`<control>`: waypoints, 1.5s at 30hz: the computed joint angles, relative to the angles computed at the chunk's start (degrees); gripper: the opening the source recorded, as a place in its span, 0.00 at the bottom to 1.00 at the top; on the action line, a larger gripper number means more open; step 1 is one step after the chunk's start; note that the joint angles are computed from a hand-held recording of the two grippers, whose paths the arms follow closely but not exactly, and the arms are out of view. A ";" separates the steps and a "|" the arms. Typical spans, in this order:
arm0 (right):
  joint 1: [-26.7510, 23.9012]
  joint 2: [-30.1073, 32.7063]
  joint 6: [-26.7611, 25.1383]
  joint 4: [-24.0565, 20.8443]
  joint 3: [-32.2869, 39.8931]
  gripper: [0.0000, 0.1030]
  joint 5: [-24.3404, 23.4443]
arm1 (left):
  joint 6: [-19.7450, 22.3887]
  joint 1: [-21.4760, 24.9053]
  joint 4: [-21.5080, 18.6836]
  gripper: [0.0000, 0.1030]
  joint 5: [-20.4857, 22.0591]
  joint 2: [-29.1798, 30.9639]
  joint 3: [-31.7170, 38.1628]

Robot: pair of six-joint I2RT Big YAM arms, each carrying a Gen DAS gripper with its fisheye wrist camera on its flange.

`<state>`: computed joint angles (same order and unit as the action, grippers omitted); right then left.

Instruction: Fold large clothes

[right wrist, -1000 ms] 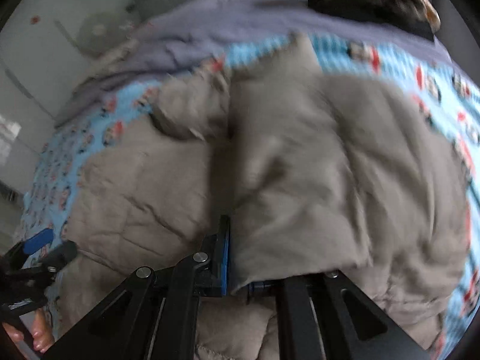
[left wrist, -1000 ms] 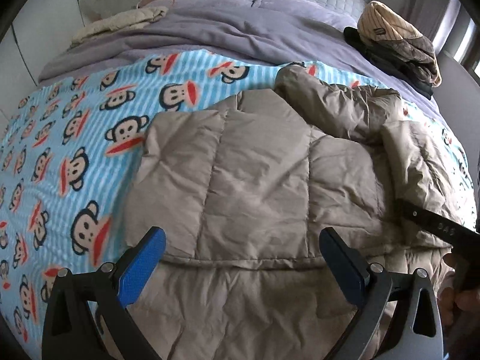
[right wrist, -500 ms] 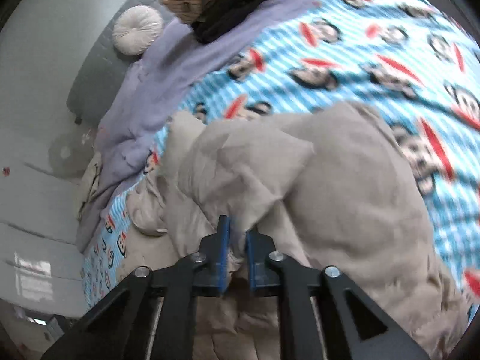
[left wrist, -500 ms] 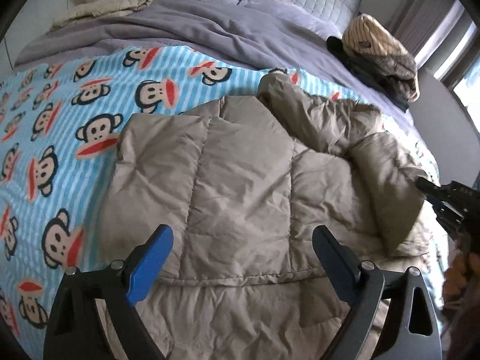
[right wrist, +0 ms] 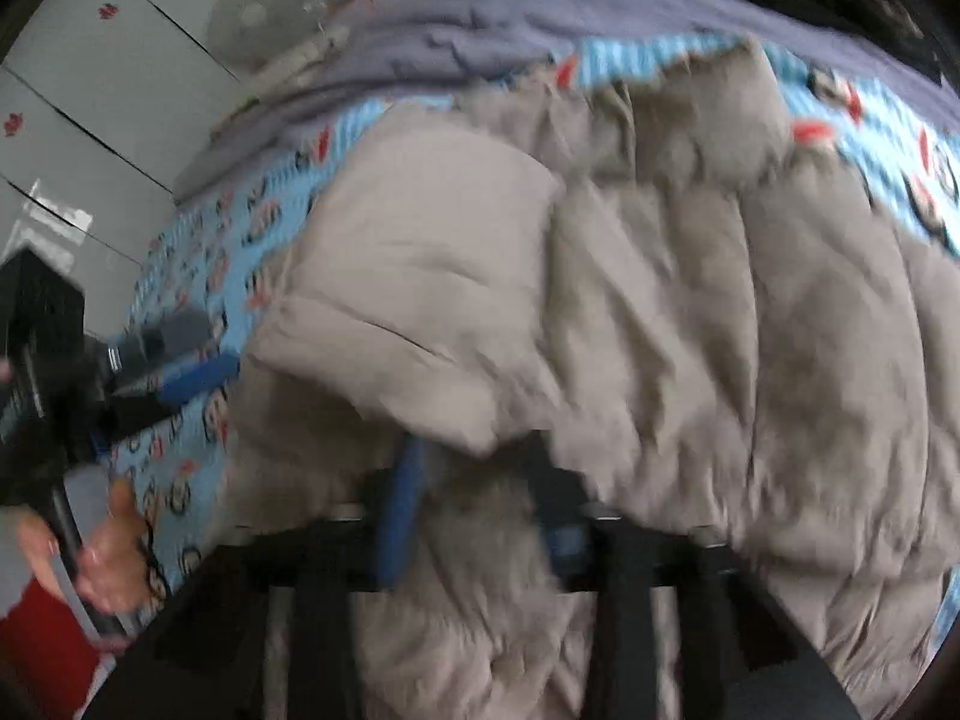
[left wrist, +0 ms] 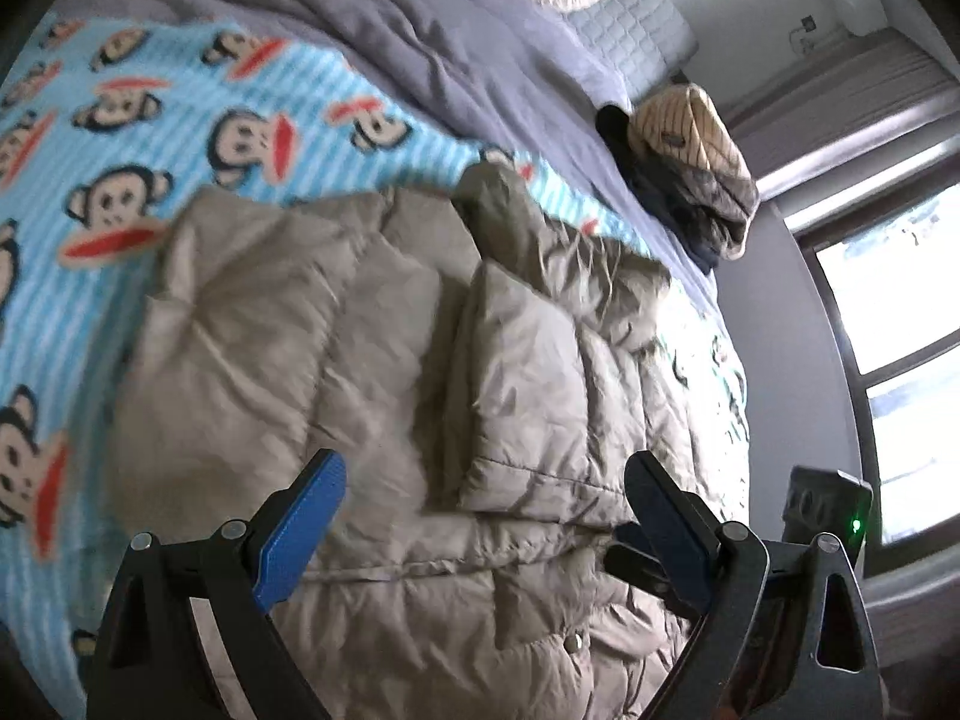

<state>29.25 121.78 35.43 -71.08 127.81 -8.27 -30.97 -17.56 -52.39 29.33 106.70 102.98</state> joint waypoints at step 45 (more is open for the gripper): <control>-12.85 -23.14 5.37 8.83 -30.55 0.51 -3.46 | 14.21 -6.50 -15.58 0.15 -20.95 12.58 16.69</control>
<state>16.40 98.64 40.79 -62.25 97.26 -11.74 -16.77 -24.06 -67.97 8.38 119.27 119.67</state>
